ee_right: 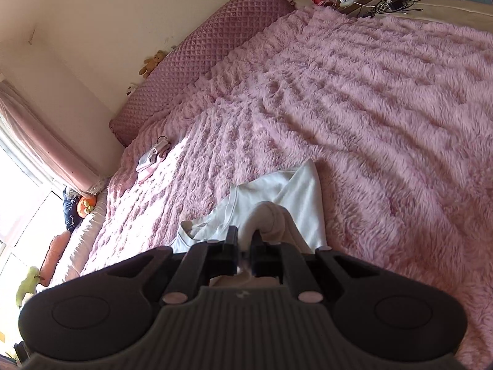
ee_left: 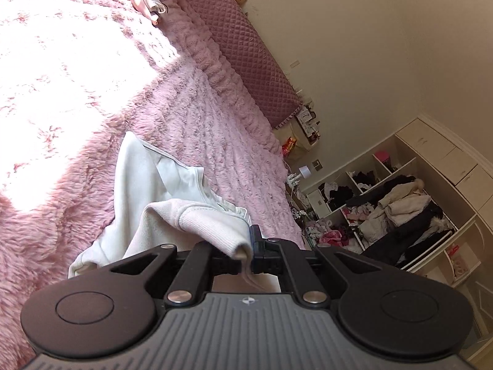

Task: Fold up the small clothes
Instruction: 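Lift the hem with both tools and fold it onto the collar, then open both tools and withdraw from the folded grey sweatshirt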

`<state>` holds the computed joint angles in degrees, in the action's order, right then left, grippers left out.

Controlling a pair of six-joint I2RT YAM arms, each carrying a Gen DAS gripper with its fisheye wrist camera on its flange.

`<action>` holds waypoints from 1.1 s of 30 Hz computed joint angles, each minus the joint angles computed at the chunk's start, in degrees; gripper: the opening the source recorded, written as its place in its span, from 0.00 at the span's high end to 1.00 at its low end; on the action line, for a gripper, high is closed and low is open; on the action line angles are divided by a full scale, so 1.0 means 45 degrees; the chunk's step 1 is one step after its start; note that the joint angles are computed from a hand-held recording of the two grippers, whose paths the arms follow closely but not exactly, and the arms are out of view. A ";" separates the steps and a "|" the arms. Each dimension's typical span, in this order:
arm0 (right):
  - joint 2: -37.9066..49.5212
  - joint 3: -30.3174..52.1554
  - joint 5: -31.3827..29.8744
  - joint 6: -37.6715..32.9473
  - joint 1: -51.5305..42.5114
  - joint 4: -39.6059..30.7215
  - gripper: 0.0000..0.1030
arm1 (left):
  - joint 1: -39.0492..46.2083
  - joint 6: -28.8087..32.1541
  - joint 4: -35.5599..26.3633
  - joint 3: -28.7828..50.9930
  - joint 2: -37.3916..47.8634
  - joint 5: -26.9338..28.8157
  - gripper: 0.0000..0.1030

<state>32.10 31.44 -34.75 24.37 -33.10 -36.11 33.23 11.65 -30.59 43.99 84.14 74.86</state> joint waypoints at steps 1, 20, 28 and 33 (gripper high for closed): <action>0.0681 -0.0077 0.0578 0.0402 0.0642 0.0979 0.98 | -0.0405 -0.1385 0.1722 -0.0187 0.0168 -0.0300 0.96; 1.1313 0.0669 0.3769 0.1898 0.3197 0.9951 0.94 | -0.3477 -0.5308 0.7235 0.2502 0.5853 -0.3834 0.80; 0.6750 -0.1079 0.2210 -0.0159 0.1105 0.8313 0.48 | -0.1333 -0.3224 0.5265 0.2403 0.3418 -0.2886 0.44; 0.3259 -0.2166 0.0876 -0.3565 -0.1187 0.4165 0.49 | 0.0617 0.1832 0.0562 0.2021 0.2647 -0.2458 0.44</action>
